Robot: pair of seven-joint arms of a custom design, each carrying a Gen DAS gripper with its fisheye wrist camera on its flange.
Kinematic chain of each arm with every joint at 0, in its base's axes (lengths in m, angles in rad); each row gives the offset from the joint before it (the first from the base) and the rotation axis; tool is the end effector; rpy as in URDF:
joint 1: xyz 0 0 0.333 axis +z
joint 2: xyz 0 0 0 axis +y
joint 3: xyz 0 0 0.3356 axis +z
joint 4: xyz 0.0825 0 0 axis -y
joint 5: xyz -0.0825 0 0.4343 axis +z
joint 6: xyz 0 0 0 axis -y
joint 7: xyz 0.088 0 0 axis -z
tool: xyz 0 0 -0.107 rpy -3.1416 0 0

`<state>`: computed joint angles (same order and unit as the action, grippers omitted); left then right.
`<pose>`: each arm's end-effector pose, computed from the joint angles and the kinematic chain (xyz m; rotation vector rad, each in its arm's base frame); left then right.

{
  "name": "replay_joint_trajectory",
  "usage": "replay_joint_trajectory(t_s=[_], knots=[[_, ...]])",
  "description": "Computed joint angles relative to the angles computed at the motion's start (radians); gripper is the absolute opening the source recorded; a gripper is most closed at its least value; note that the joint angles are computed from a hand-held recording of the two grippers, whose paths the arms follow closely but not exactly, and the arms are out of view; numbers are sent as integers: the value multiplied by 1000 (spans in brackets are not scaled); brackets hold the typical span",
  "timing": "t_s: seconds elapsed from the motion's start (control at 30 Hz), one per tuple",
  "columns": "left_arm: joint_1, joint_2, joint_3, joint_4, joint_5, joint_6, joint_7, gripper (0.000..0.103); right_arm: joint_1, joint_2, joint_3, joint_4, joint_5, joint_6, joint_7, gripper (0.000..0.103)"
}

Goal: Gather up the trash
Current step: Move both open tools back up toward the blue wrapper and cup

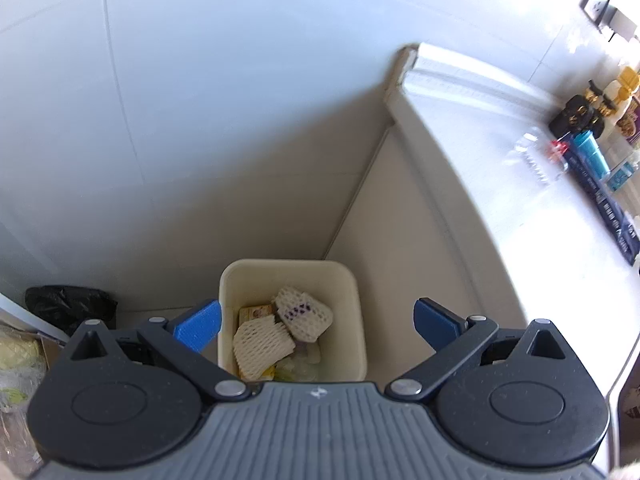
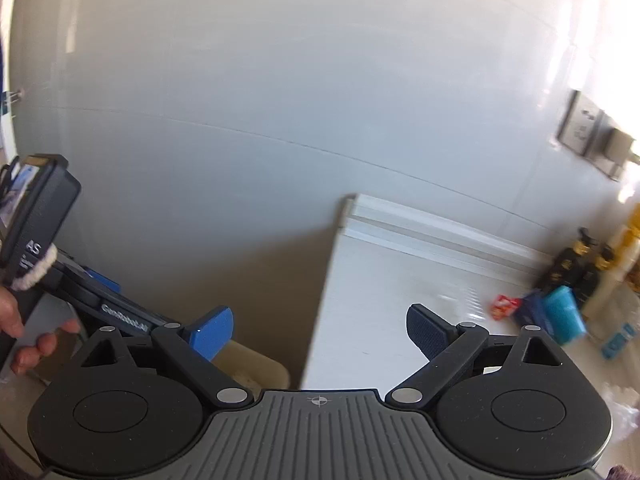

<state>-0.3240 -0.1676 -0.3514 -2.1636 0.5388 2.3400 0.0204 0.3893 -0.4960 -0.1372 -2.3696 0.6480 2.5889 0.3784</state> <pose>0.4507 -0.3596 0.4990 -2.3557 1.3138 -0.6384 0.4784 0.1027 0.5868 -2.2272 0.6535 -0.5594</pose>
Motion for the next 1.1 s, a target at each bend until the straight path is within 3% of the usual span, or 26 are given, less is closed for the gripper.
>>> replay_joint_trajectory(t_s=[0.17,0.3,0.47,0.6,0.83,0.97,1.1], knots=[[-8,38,-3,84,11,-34,15,102,-43,5,-19,30,-16,-21,37,96],[-23,79,3,161,16,-46,46,102,-63,8,-27,29,-34,45,19,97],[-54,170,13,266,84,-48,133,102,-52,55,-74,37,51,168,30,102],[-83,245,38,335,107,-2,215,102,-68,131,-91,79,97,204,66,102],[-137,387,94,492,154,74,344,102,-81,290,-121,201,303,238,-100,102],[-173,471,137,597,194,125,385,102,-114,390,-109,285,423,255,-183,102],[-211,580,181,737,214,166,422,102,-174,477,-82,360,486,263,-155,102]])
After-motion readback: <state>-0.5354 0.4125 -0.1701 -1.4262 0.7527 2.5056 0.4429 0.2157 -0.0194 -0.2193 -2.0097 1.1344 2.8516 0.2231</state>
